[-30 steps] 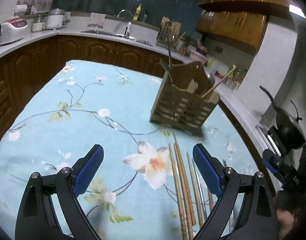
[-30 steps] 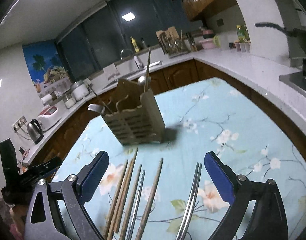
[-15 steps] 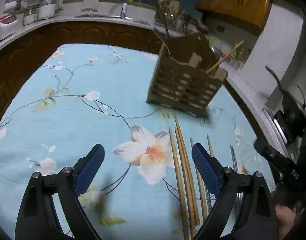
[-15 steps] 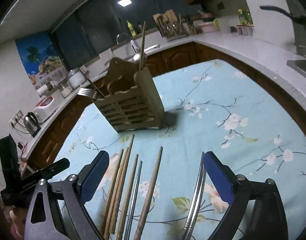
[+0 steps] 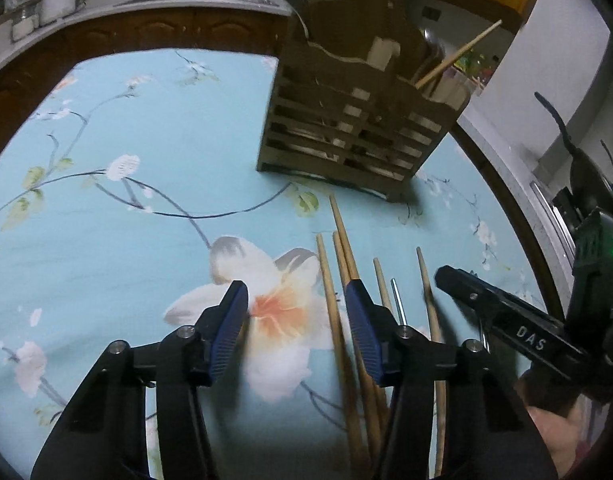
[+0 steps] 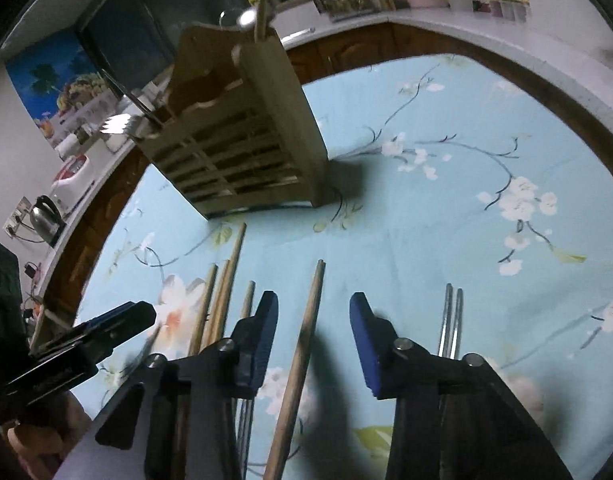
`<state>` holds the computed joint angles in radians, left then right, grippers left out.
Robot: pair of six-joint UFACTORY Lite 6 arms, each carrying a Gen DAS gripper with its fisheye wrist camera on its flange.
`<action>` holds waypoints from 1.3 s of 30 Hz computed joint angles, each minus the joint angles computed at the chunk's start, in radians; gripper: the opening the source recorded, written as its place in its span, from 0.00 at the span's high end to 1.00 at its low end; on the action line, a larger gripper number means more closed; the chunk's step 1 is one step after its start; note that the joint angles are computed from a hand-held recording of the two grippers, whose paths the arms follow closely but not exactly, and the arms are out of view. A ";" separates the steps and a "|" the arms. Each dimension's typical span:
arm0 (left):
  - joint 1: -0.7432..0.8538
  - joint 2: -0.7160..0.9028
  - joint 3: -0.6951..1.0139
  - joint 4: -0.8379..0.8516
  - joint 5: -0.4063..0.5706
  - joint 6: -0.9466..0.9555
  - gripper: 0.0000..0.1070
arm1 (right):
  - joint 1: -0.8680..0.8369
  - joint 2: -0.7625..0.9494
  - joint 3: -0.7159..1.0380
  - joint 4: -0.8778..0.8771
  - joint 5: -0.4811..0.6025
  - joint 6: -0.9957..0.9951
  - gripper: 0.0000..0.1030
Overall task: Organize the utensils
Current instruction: 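Grasp a wooden chopstick with the left tool while the right tool grasps another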
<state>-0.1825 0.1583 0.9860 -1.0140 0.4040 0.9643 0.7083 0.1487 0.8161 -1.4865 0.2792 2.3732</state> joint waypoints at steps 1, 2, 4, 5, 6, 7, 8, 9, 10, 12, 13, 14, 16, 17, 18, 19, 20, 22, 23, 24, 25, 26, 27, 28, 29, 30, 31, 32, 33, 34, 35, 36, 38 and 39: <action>-0.010 0.020 0.018 0.015 -0.004 -0.018 0.59 | -0.007 0.011 0.007 0.000 -0.008 -0.005 0.64; -0.021 0.044 0.041 0.031 -0.006 -0.036 0.60 | -0.015 0.025 0.019 0.019 -0.015 -0.032 0.65; -0.036 0.084 0.079 0.057 -0.008 -0.065 0.62 | -0.027 0.051 0.042 0.069 -0.025 -0.096 0.66; -0.045 0.104 0.099 0.081 -0.010 -0.088 0.65 | -0.030 0.056 0.047 0.081 -0.024 -0.114 0.67; -0.050 0.123 0.117 0.097 -0.011 -0.105 0.67 | -0.034 0.063 0.057 0.119 -0.017 -0.162 0.70; -0.052 0.139 0.132 0.103 -0.005 -0.112 0.69 | -0.036 0.071 0.068 0.153 -0.013 -0.205 0.71; -0.052 0.157 0.149 0.099 0.009 -0.110 0.70 | -0.040 0.073 0.075 0.181 -0.013 -0.241 0.71; -0.055 0.172 0.163 0.102 0.018 -0.113 0.70 | -0.046 0.075 0.076 0.184 -0.018 -0.249 0.71; -0.063 0.175 0.164 0.104 0.007 -0.110 0.70 | -0.049 0.078 0.080 0.196 -0.020 -0.268 0.72; -0.083 0.180 0.166 0.126 -0.018 -0.115 0.70 | -0.044 0.092 0.097 0.233 -0.004 -0.326 0.72; -0.089 0.183 0.170 0.143 -0.028 -0.124 0.72 | -0.039 0.097 0.107 0.268 0.009 -0.372 0.72; -0.097 0.185 0.172 0.168 -0.043 -0.142 0.76 | -0.034 0.104 0.120 0.312 0.023 -0.429 0.72; -0.107 0.189 0.178 0.224 -0.061 -0.184 0.83 | -0.021 0.137 0.161 0.380 0.054 -0.526 0.72; -0.105 0.189 0.176 0.224 -0.067 -0.176 0.85 | -0.015 0.153 0.181 0.413 0.071 -0.575 0.72; -0.097 0.186 0.167 0.187 -0.066 -0.131 0.85 | -0.005 0.169 0.205 0.457 0.098 -0.644 0.72; -0.095 0.181 0.160 0.174 -0.068 -0.108 0.86 | 0.003 0.186 0.226 0.480 0.119 -0.682 0.73; -0.099 0.177 0.155 0.186 -0.075 -0.106 0.87 | 0.017 0.199 0.244 0.498 0.154 -0.719 0.75; -0.102 0.181 0.163 0.205 -0.064 -0.114 0.93 | 0.023 0.211 0.259 0.506 0.166 -0.732 0.81; -0.107 0.181 0.164 0.222 -0.066 -0.130 0.93 | 0.021 0.207 0.255 0.505 0.161 -0.733 0.86; -0.108 0.174 0.157 0.237 -0.070 -0.141 0.94 | 0.016 0.200 0.249 0.507 0.152 -0.732 0.90; -0.109 0.170 0.155 0.246 -0.071 -0.148 0.94 | 0.011 0.197 0.246 0.508 0.142 -0.729 0.92; -0.113 0.170 0.155 0.247 -0.071 -0.157 0.96 | 0.006 0.189 0.236 0.507 0.130 -0.723 0.93; -0.108 0.162 0.149 0.240 -0.064 -0.152 0.97 | 0.001 0.177 0.224 0.507 0.116 -0.717 0.95; -0.094 0.146 0.138 0.209 -0.046 -0.121 1.00 | -0.005 0.161 0.206 0.502 0.095 -0.701 0.95; -0.087 0.136 0.130 0.184 -0.034 -0.100 1.00 | -0.008 0.135 0.179 0.485 0.073 -0.672 0.95; -0.070 0.109 0.107 0.144 -0.018 -0.061 1.00 | -0.004 0.106 0.156 0.459 0.066 -0.636 0.95; -0.059 0.082 0.084 0.124 -0.011 -0.042 1.00 | 0.005 0.079 0.138 0.435 0.070 -0.600 0.95; -0.048 0.049 0.054 0.085 0.002 -0.004 1.00 | 0.013 0.030 0.107 0.407 0.067 -0.560 0.95; -0.043 0.032 0.047 0.073 0.015 0.003 1.00 | 0.017 0.000 0.092 0.394 0.062 -0.541 0.95; -0.026 -0.004 0.024 0.051 0.034 0.028 1.00 | 0.025 -0.033 0.076 0.381 0.064 -0.519 0.95; -0.017 -0.023 0.017 0.047 0.047 0.033 1.00 | 0.042 -0.082 0.060 0.382 0.085 -0.516 0.95; -0.002 -0.037 0.014 0.042 0.073 0.041 1.00 | 0.056 -0.105 0.057 0.386 0.103 -0.519 0.95; 0.004 -0.033 0.028 0.056 0.101 0.026 1.00 | 0.080 -0.158 0.043 0.395 0.132 -0.527 0.95; -0.006 -0.017 0.046 0.083 0.106 -0.001 1.00 | 0.086 -0.182 0.032 0.401 0.135 -0.528 0.95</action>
